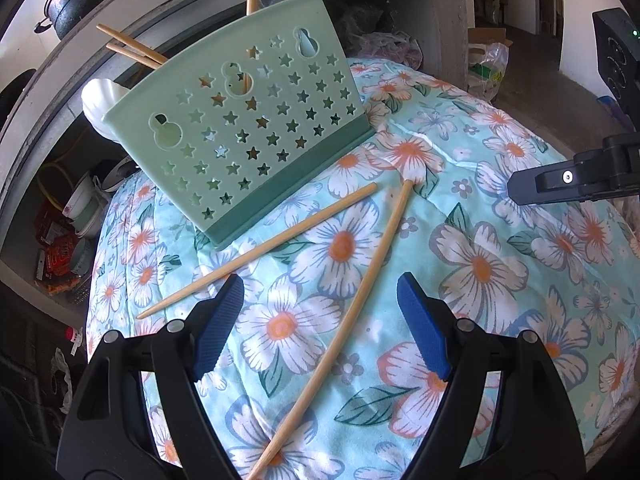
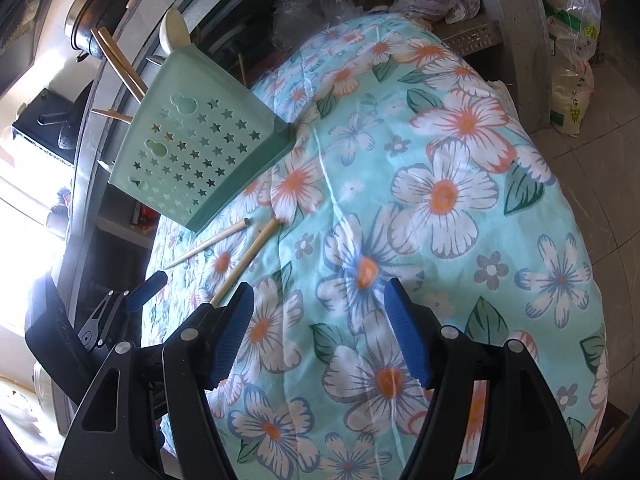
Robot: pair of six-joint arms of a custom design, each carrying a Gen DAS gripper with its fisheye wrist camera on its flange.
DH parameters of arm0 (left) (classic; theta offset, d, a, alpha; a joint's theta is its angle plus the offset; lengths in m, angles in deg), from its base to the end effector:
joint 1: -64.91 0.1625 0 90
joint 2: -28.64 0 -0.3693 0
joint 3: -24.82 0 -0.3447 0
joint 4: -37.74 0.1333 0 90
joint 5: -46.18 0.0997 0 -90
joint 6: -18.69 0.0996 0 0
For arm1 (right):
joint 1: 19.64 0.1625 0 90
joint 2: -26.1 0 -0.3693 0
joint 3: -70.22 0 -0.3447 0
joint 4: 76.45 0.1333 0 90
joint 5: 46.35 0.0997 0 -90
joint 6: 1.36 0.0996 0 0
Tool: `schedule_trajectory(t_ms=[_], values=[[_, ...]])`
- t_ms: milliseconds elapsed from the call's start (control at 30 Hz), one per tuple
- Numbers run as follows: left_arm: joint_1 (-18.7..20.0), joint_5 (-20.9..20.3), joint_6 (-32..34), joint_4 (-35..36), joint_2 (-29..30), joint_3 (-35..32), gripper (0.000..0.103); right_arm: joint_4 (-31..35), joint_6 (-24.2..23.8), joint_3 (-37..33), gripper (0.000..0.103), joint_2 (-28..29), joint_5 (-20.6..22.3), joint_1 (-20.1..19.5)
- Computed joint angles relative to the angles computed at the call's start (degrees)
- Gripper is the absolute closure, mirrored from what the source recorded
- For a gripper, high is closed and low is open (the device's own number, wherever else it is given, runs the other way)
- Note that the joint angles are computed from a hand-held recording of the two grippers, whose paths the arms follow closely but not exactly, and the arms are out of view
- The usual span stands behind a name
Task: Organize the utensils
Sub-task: 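Grasp another wooden chopstick from the quilt with the left tool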
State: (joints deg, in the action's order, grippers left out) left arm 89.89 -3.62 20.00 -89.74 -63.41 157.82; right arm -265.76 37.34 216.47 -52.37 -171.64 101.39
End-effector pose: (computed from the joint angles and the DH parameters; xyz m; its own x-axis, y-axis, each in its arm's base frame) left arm -0.2266 -0.3236 0.2237 -0.2664 0.7183 -0.6427 0.9111 0.4052 0.0752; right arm 0.2359 -0.2451 0.1881 -0.9421 0.3303 0.0573 0.1918 0.6712 -0.7160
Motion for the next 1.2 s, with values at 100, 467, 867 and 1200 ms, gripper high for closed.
schedule_trajectory(t_ms=[100, 467, 867, 1200], values=[[0.05, -0.06, 0.17, -0.17, 0.41, 0.11, 0.028, -0.24, 0.00, 0.29, 0.037, -0.26, 0.11, -0.09], [1.72, -1.67, -0.34, 0.08, 1.96, -0.70, 0.029, -0.88, 0.29, 0.98, 0.037, -0.89, 0.97, -0.35], [2.93, -3.38, -0.03, 0.22, 2.25, -0.93, 0.040, -0.29, 0.24, 0.45, 0.037, -0.67, 1.46, -0.47], [3.53, -4.06, 0.40, -0.26, 2.48, -0.96, 0.062, 0.03, 0.38, 0.16, 0.037, -0.45, 1.73, -0.63]])
